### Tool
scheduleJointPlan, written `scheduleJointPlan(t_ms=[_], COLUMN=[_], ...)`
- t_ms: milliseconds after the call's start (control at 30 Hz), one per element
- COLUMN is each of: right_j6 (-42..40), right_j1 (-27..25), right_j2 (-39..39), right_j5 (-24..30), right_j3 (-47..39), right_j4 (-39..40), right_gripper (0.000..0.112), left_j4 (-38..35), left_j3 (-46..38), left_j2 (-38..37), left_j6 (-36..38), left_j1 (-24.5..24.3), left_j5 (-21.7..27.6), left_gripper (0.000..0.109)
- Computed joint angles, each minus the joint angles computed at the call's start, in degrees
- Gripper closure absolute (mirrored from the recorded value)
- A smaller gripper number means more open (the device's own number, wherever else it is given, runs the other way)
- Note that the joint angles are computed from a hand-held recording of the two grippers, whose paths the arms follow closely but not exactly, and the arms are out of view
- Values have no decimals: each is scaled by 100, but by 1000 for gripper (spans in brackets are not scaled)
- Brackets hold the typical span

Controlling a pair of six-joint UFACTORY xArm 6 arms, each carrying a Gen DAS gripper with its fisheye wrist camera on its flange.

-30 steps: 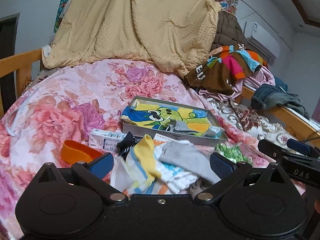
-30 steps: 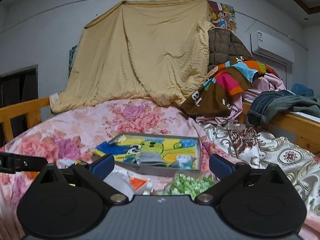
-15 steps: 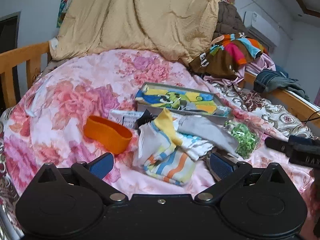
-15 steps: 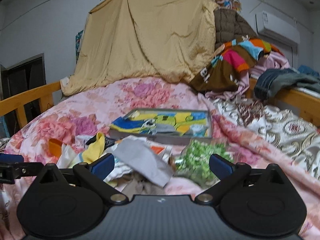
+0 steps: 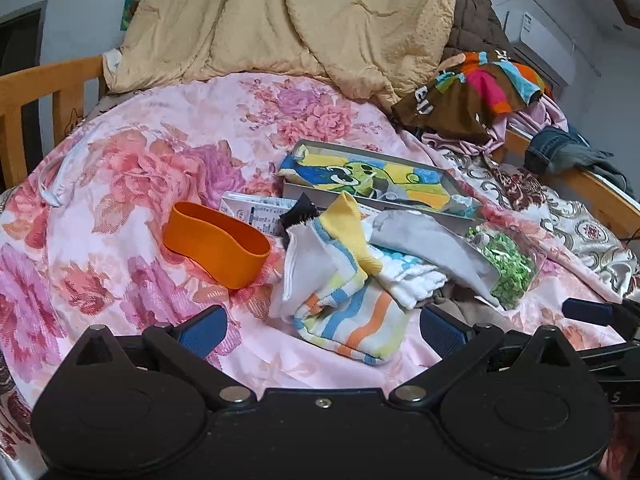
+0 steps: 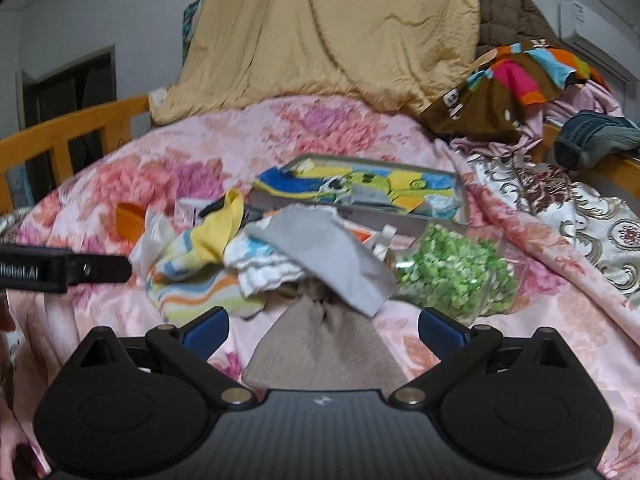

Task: Organize soft objects
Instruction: 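Grasp the beige linen bag with the right tool while the left tool grips the striped cloth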

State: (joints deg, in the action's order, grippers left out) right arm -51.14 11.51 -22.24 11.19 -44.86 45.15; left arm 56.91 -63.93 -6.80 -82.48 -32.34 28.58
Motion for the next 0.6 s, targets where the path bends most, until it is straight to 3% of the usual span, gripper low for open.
scheduleJointPlan(t_ms=[267,400,600], right_j6=[860,1565,1980], right_j1=[-105,-232,-300], right_j2=[112,227,349], right_j5=[107,221,382], right_j3=[-18,-79,-164], right_j4=[-911,-1622,-2041], right_gripper=[10,10,10], left_j4=[-249,-109,-378], left_j3=[-25,-134,-250], left_j2=[195,351,581], left_j6=[736,952,1324], left_j1=[-7,-56,61], left_j5=[-415,-355,-584], left_gripper=[6,7,7])
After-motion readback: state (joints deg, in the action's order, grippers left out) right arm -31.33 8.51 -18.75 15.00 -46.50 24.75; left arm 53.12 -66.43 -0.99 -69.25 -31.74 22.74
